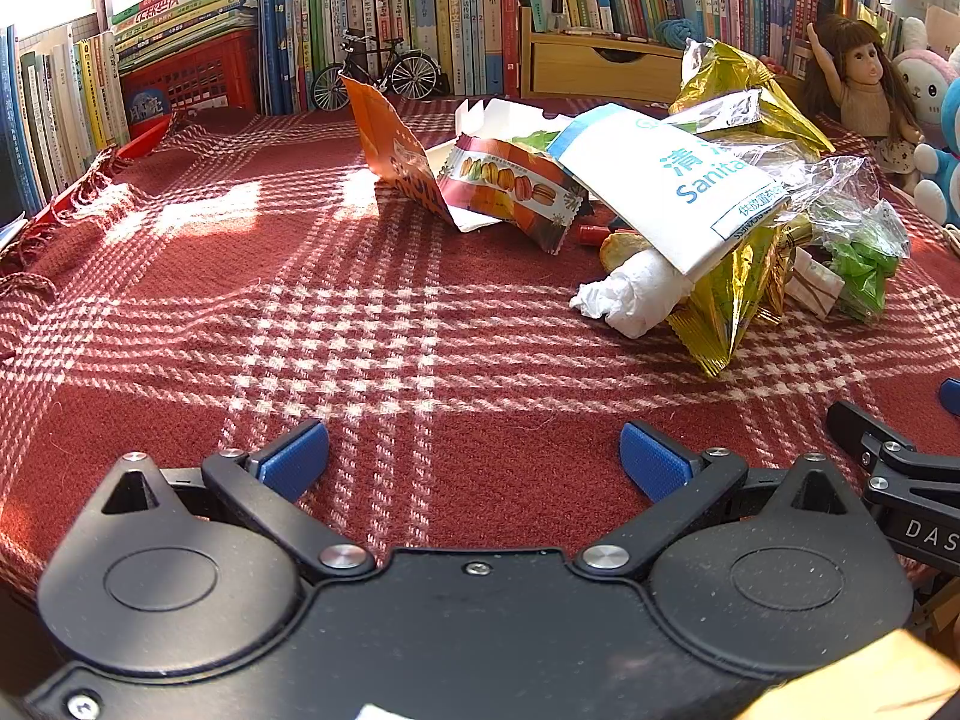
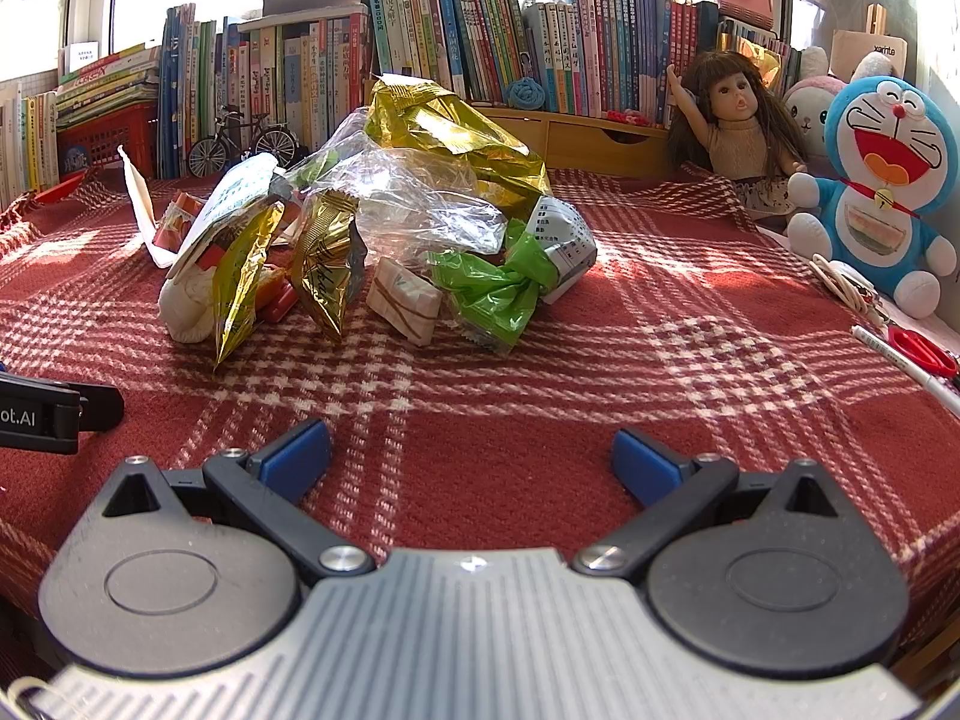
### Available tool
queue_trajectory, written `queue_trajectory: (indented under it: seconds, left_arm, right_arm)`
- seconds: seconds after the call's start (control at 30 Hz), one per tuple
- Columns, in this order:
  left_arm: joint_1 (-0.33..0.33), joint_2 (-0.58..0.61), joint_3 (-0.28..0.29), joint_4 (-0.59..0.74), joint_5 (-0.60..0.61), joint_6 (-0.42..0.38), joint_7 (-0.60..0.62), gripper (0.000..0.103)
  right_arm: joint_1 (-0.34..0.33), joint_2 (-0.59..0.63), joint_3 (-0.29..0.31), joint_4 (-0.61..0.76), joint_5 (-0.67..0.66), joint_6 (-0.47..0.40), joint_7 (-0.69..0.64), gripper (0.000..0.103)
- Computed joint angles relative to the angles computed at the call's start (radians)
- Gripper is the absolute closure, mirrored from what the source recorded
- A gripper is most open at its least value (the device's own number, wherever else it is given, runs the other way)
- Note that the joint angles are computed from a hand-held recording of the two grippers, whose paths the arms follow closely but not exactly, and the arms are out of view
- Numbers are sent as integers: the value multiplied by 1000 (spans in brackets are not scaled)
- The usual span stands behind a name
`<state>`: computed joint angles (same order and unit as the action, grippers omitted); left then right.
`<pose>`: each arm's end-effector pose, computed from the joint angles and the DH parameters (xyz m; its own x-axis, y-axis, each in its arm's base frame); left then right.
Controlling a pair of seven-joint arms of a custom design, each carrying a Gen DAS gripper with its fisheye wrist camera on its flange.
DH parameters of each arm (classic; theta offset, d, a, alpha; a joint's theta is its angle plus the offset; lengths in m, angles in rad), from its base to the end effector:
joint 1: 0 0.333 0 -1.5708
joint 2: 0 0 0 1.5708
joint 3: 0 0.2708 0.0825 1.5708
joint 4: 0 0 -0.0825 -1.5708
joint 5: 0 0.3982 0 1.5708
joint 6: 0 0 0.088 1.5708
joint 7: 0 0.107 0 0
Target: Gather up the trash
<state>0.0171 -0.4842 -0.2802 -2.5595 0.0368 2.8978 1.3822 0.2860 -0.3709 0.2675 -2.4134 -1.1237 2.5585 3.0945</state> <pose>0.4586 -0.1295 0.4733 -0.1200 -0.9925 -0.0242 -0.6783 0.0998 -0.7280 0.4159 0.2748 0.4431 -0.1519 -0.9872 0.0484 -0.5491 0.0436 -0.8346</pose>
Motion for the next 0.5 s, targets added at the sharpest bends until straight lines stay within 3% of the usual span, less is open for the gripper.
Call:
queue_trajectory:
  seconds: [0.5]
  left_arm:
    - [1, 5, -1, -1, 4, 10, -4, 0]
  right_arm:
    - [-1, 0, 5, -3, -13, 1, 23, 0]
